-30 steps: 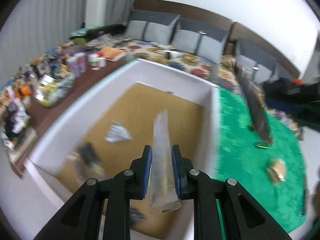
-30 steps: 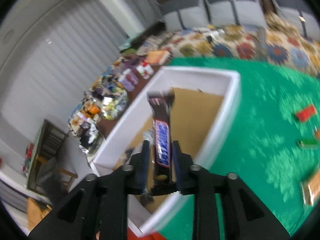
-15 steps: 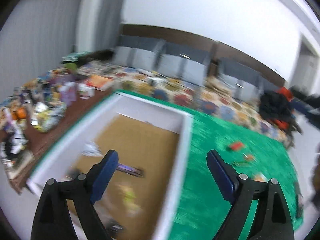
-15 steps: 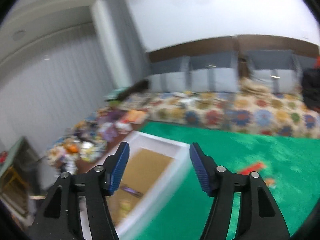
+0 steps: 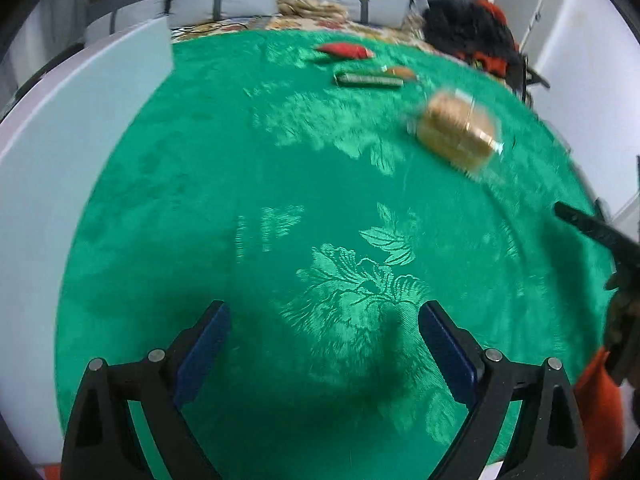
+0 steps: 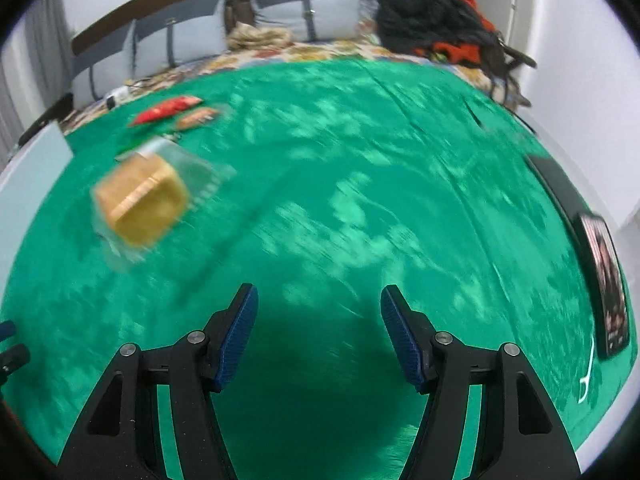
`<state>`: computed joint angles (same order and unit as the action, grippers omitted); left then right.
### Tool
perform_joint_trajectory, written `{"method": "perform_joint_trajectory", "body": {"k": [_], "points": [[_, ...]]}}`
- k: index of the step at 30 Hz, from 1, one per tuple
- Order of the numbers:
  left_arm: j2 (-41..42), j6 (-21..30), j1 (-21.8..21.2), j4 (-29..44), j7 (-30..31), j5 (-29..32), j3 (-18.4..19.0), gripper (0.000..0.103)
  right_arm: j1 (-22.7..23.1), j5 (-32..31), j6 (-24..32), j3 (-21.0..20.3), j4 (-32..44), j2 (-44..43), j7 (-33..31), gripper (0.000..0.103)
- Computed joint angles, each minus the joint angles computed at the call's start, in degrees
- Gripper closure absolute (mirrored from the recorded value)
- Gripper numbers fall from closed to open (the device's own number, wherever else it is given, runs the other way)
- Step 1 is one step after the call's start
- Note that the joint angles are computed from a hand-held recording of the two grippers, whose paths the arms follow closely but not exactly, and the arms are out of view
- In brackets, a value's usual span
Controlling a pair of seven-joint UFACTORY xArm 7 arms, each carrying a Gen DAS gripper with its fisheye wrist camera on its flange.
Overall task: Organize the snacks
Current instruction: 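Withdraw both tools from the box back over the bedspread, then grasp the square bread packet with white label using the left gripper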
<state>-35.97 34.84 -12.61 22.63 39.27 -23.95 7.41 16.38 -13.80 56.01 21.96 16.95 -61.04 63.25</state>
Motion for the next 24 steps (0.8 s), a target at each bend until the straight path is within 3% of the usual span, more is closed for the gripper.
{"method": "perform_joint_trajectory", "body": {"k": [2,6,9,16,20,22,24], "points": [[0.65,-5.34,-0.94,-1.33,0.52,-0.17,-1.37,0.009,-0.76,-0.57,-0.38,-0.69,-0.6,0.39,-0.46,0.036],[3.91,-10.11,-2.06,-0.69,0.38,1.26,-2.15,0.005,-2.94,-2.72,-3.48,-1.17,-0.94,2.71,-1.47,0.036],[4.95,-12.34,-3.8,-1.04,1.16,0.36,-0.79,0.0,-4.94,-4.4,-6.83,-1.5,-0.71,5.66,-2.08,0.036],[5.9,-15.52,-5.89,-1.68,3.58,-1.76,1.52,0.0,-5.25,-4.19,-7.75,-1.74,-2.53,4.12,-0.87,0.035],[5.5,-14.53,-4.94,-1.66,2.44,-0.68,0.88,0.0,-5.82,-4.31,-6.6,-1.32,-1.95,4.8,-0.34,0.026],[7.07,-9.72,-3.06,1.31,-0.4,1.69,-0.99,0.001,-5.93,-4.36,-6.51,-1.51,-2.02,4.78,-0.12,0.025],[8.51,-3.4,-4.82,5.46,0.92,-0.32,0.37,0.001,-5.98,-4.51,-6.3,-1.45,-1.93,4.96,0.0,0.024]]}}
